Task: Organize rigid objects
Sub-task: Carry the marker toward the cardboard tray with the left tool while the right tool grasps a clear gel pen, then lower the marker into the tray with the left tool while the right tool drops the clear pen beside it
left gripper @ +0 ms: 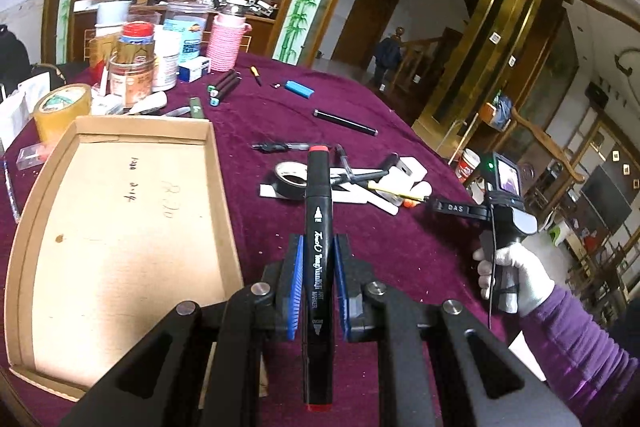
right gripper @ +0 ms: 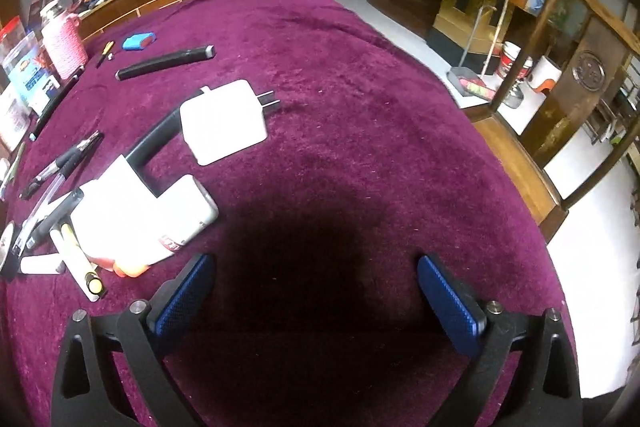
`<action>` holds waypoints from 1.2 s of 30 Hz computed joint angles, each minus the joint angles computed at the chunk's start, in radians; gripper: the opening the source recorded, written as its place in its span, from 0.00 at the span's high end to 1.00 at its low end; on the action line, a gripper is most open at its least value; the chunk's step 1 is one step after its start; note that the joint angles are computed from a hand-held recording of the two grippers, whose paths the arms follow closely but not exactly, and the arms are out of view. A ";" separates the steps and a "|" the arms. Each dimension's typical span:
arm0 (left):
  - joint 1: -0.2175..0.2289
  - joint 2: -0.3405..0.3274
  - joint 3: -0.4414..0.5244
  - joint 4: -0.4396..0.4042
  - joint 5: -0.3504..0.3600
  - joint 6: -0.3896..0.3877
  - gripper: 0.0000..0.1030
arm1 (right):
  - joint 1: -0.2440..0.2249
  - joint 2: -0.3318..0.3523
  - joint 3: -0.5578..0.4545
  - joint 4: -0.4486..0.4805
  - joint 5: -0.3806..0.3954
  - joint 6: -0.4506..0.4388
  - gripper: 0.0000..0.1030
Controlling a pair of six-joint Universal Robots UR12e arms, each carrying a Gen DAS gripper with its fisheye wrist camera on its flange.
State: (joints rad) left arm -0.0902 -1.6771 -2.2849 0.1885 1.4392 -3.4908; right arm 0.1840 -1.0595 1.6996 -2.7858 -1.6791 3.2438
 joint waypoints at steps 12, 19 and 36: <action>0.062 0.051 -0.026 -0.052 0.088 -0.071 0.86 | 0.020 -0.055 -0.018 -0.095 0.263 -0.158 0.04; 0.085 0.043 -0.019 -0.085 0.072 -0.090 0.86 | 0.070 0.041 -0.188 0.197 0.401 -0.176 0.36; 0.143 0.022 -0.005 -0.119 0.008 -0.116 0.86 | 0.080 0.117 -0.273 0.305 0.388 -0.041 0.92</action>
State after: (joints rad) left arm 0.0528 -1.6552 -2.2902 0.0695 1.4472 -3.6068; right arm 0.2644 -0.9420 1.4267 -2.4809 -1.2913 3.2028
